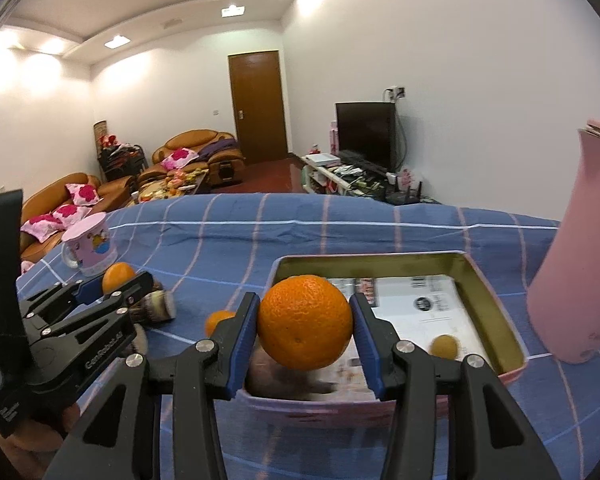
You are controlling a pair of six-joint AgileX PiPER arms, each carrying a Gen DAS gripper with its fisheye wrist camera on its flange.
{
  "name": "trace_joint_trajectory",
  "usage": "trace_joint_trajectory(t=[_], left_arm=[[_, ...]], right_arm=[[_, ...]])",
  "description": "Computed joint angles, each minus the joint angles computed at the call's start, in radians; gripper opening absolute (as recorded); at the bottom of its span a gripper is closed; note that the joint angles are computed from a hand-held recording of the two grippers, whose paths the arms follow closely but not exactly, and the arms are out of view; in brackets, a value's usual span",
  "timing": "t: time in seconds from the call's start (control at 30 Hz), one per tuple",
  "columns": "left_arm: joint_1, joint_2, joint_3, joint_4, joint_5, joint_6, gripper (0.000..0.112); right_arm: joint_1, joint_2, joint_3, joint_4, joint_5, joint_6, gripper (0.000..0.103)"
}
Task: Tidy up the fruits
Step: 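Carry both oranges over the tin box and release them inside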
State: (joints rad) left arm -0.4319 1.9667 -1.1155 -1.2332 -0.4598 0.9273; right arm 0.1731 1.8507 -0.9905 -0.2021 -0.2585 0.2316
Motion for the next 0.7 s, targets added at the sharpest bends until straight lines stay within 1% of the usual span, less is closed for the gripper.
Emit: trace_joint_trajectory(t=[0.17, 0.47, 0.53, 0.63, 0.7], left_arm=[[-0.040, 0.029, -0.054, -0.066, -0.001, 0.071, 0.036], [-0.102, 0.085, -0.175, -0.197, 0.013, 0.211, 0.036], [-0.119, 0.102, -0.210, -0.236, 0.015, 0.259, 0.036], [-0.145, 0.137, -0.276, -0.322, 0.017, 0.355, 0.036], [-0.160, 0.170, -0.345, -0.412, 0.018, 0.448, 0.036]], right_arm=[[-0.073, -0.011, 0.005, -0.071, -0.011, 0.064, 0.048], [-0.186, -0.010, -0.016, -0.060, -0.012, 0.056, 0.048], [-0.210, -0.010, -0.024, -0.061, -0.009, 0.056, 0.048], [-0.236, -0.002, -0.037, -0.010, -0.004, -0.002, 0.048], [-0.248, 0.004, -0.048, 0.007, 0.001, -0.022, 0.048]])
